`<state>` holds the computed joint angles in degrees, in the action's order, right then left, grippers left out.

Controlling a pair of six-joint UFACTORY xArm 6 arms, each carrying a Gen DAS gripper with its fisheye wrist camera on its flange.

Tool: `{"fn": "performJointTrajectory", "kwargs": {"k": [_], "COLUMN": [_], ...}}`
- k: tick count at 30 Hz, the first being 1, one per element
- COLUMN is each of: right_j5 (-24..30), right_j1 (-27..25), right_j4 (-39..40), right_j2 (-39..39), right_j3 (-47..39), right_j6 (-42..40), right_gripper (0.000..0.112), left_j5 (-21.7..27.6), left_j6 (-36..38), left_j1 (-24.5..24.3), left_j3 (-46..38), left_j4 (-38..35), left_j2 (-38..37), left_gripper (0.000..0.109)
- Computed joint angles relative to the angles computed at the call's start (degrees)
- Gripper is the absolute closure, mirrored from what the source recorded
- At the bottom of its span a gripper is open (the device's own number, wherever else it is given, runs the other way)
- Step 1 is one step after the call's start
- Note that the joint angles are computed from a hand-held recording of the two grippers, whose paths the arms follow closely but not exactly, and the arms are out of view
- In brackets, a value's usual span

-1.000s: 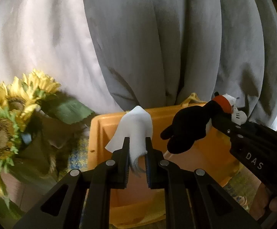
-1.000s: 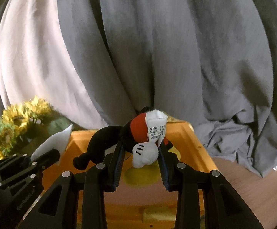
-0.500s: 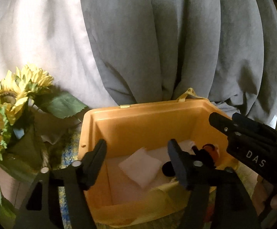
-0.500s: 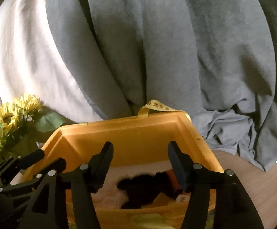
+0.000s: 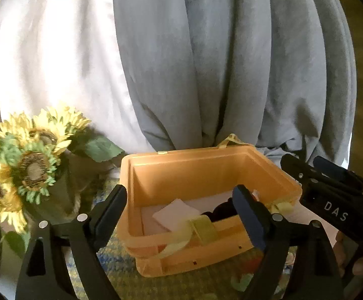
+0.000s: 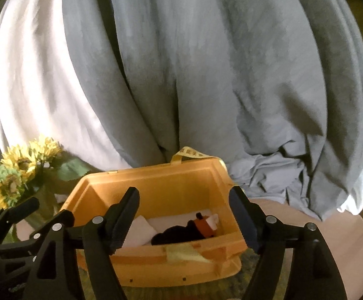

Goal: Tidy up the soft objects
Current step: 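Withdraw both tools from the crate back toward the remaining items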

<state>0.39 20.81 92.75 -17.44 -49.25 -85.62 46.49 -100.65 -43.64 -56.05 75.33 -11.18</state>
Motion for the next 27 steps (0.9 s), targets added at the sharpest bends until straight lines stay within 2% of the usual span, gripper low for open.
{"fn": "performJointTrajectory", "kwargs": {"k": [6,16,21,27], "right_j5": [-1.3,-1.0,1.5,6.8], "right_j1": [0.4,0.3,-1.3,-4.3], "right_j4": [-0.9,-17.8,-27.3,-36.8], "right_j2": [-6.9,-19.7,-26.6,-35.0], "right_j3": [4.9,15.8,21.2,26.5], "right_j6": [1.0,17.4,26.4,34.9], "right_gripper": [0.034,0.031,0.031,0.031], "left_j5": [5.8,17.4,23.6,29.8], "left_j6": [-0.7,-1.1,-1.4,-2.0], "left_j1": [-5.3,-15.4,-21.0,-26.4], "left_j3": [1.6,3.2,3.0,2.2], "left_j4": [0.0,-0.9,-2.0,-4.6], "left_j2": [-3.2,-6.8,-7.2,-7.1], "left_gripper": [0.018,0.016,0.016,0.016]}}
